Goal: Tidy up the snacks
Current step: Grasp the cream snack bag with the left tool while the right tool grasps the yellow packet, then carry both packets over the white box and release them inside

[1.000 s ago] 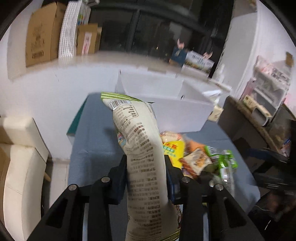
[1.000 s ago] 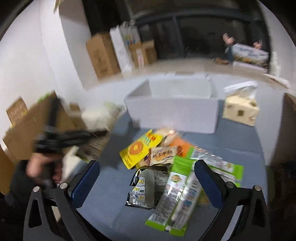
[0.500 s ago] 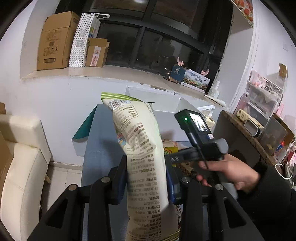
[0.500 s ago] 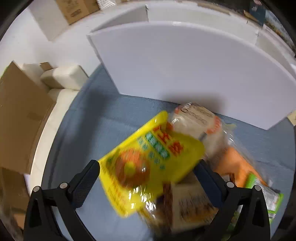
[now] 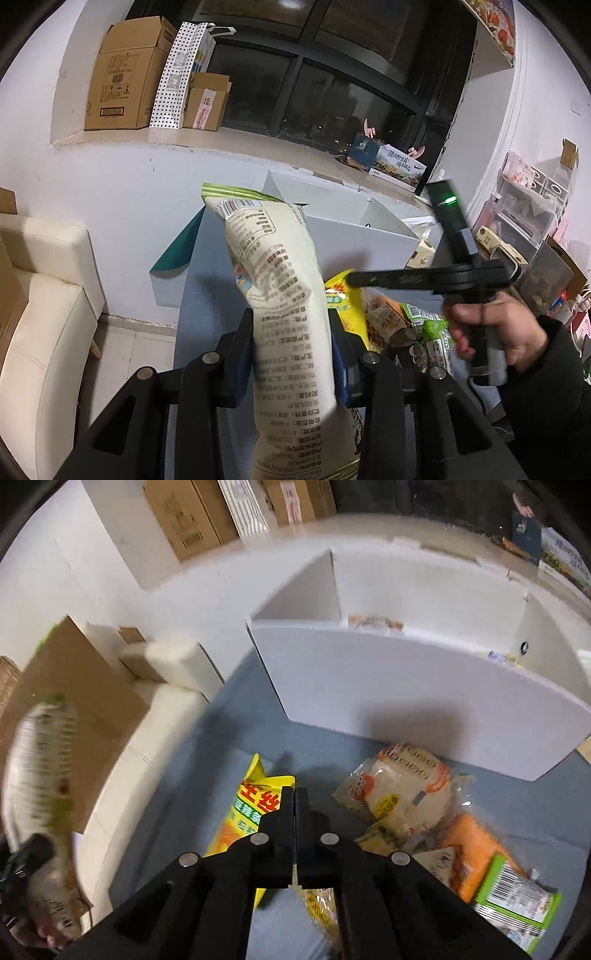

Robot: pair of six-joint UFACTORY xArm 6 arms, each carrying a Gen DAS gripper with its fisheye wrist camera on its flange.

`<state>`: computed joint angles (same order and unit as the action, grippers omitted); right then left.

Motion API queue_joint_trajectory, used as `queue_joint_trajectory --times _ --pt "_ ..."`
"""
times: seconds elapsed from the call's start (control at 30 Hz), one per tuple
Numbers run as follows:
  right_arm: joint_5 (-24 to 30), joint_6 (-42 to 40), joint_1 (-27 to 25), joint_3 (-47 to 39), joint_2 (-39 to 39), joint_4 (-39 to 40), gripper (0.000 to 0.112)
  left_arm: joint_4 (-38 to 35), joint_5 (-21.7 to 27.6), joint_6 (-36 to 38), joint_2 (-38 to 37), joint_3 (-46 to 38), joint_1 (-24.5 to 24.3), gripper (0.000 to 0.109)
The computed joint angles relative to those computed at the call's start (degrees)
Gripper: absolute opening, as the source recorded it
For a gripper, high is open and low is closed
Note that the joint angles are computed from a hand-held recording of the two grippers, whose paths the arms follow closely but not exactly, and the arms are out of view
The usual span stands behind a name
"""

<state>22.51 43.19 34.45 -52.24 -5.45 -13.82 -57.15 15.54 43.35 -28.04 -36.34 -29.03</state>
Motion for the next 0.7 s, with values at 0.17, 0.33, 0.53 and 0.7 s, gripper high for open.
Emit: queue_joint_trajectory --times 0.17,0.33,0.53,0.7 --pt "1.9 3.6 0.5 -0.7 -6.6 -8.4 0.000 -1.4 0.4 3.0 2.5 -4.3 -1.2 0.040" --pt "3.2 5.6 -1.3 -2.7 -11.0 -12.5 0.000 -0.6 1.1 5.3 10.9 -15.2 -2.8 0.040" --pt "7.4 2.9 -6.4 -9.2 -10.7 -14.3 0.000 8.9 2.9 -1.4 26.6 -35.5 -4.2 0.040" --pt "9.2 -2.8 -13.2 -14.9 -7.1 -10.3 0.000 23.7 6.8 -14.4 42.6 -55.7 -4.3 0.040"
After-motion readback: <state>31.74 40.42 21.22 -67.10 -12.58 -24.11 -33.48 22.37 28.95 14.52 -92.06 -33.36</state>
